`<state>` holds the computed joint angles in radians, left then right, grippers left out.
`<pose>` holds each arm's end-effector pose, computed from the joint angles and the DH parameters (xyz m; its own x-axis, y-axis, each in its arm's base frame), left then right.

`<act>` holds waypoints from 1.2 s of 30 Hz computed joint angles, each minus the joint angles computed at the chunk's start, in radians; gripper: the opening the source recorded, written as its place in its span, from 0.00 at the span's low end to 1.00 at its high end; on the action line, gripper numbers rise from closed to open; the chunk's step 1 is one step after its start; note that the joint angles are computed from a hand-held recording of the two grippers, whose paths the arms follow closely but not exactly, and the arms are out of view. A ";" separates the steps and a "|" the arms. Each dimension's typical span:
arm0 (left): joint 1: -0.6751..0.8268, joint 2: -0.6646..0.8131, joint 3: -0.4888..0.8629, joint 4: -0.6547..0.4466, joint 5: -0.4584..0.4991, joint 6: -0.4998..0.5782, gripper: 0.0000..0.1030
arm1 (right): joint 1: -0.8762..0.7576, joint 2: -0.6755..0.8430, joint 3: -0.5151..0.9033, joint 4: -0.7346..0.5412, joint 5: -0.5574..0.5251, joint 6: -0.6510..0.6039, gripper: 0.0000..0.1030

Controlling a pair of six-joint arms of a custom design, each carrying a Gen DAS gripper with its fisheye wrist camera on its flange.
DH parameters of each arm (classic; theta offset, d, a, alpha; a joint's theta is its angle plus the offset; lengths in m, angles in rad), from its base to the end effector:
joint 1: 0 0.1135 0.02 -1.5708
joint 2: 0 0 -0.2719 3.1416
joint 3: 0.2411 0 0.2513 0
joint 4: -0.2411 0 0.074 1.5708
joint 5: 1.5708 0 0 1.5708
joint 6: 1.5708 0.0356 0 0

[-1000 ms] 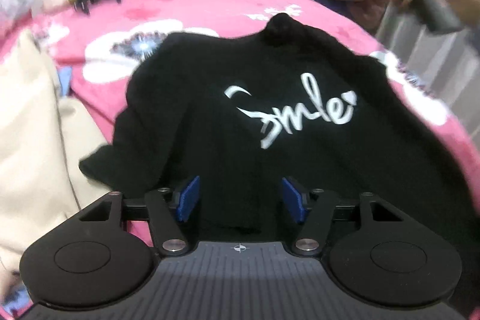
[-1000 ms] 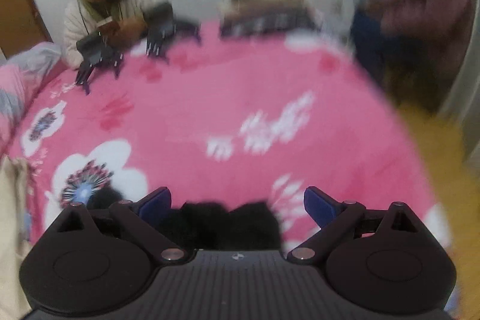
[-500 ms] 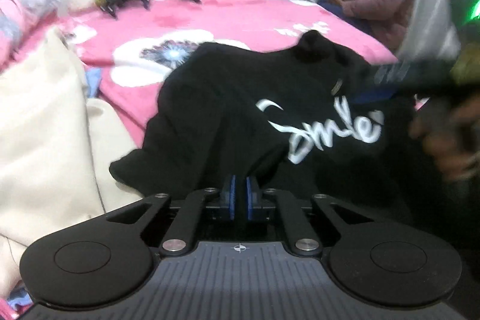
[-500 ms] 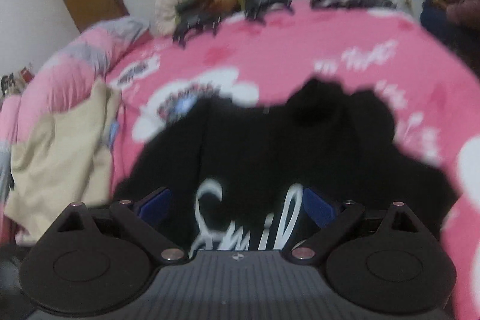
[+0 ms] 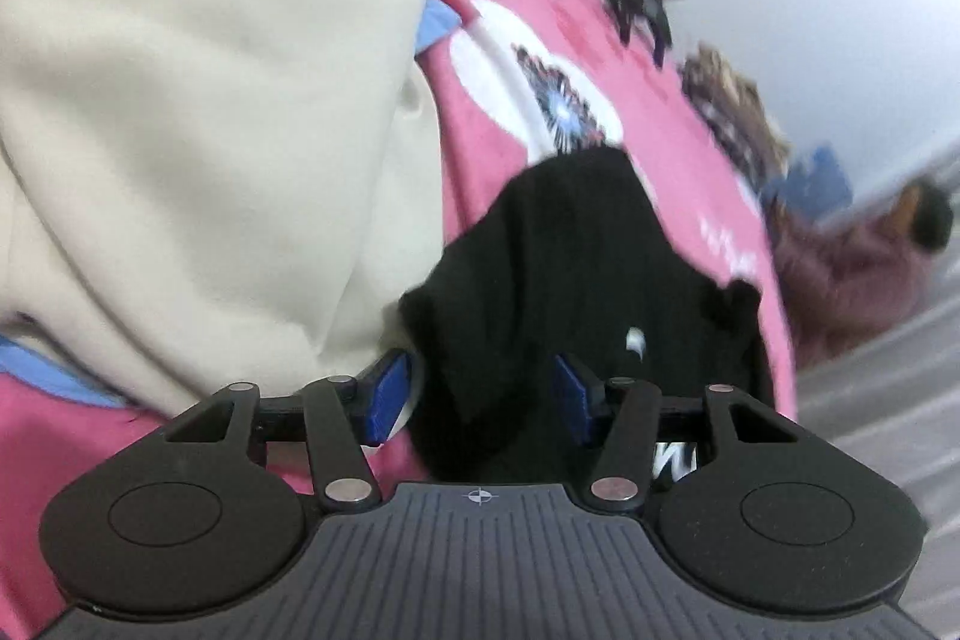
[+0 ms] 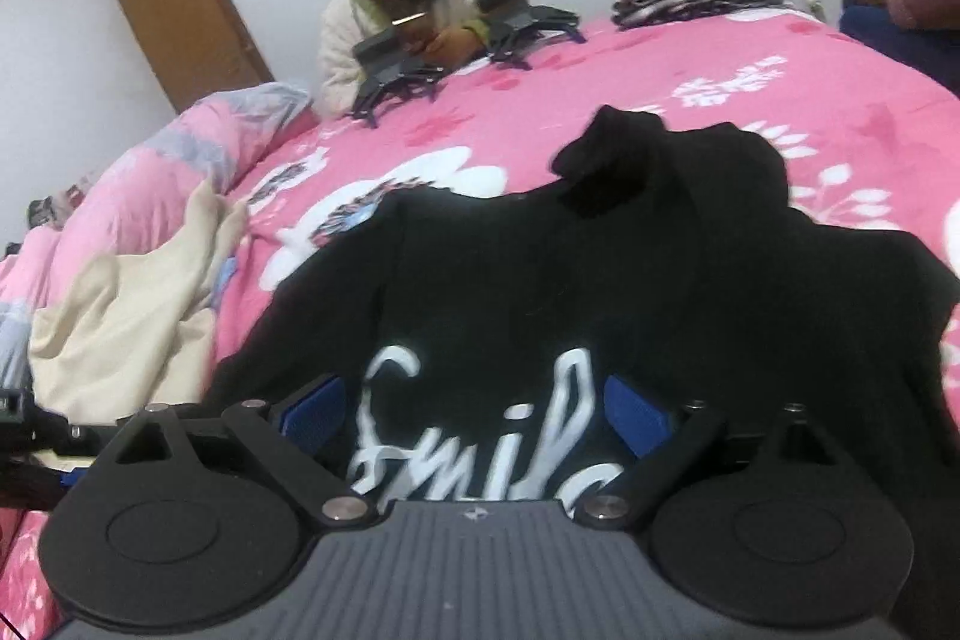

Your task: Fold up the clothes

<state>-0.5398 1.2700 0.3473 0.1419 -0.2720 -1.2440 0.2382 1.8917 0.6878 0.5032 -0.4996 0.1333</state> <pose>0.1864 -0.1005 0.1386 -0.5077 -0.7593 -0.4071 -0.4654 0.6393 -0.6121 0.3164 0.0944 0.0974 -0.6958 -0.0489 -0.7166 -0.4747 0.7800 0.4077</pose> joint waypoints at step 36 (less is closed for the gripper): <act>0.424 0.390 0.589 -0.418 -0.495 0.924 0.50 | 0.023 0.030 0.001 0.009 0.050 -0.159 0.95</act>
<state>-0.1161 1.6600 0.9359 -0.2765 -0.7670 -0.3198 0.2611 1.9220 0.6890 0.5122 -0.4497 -0.0253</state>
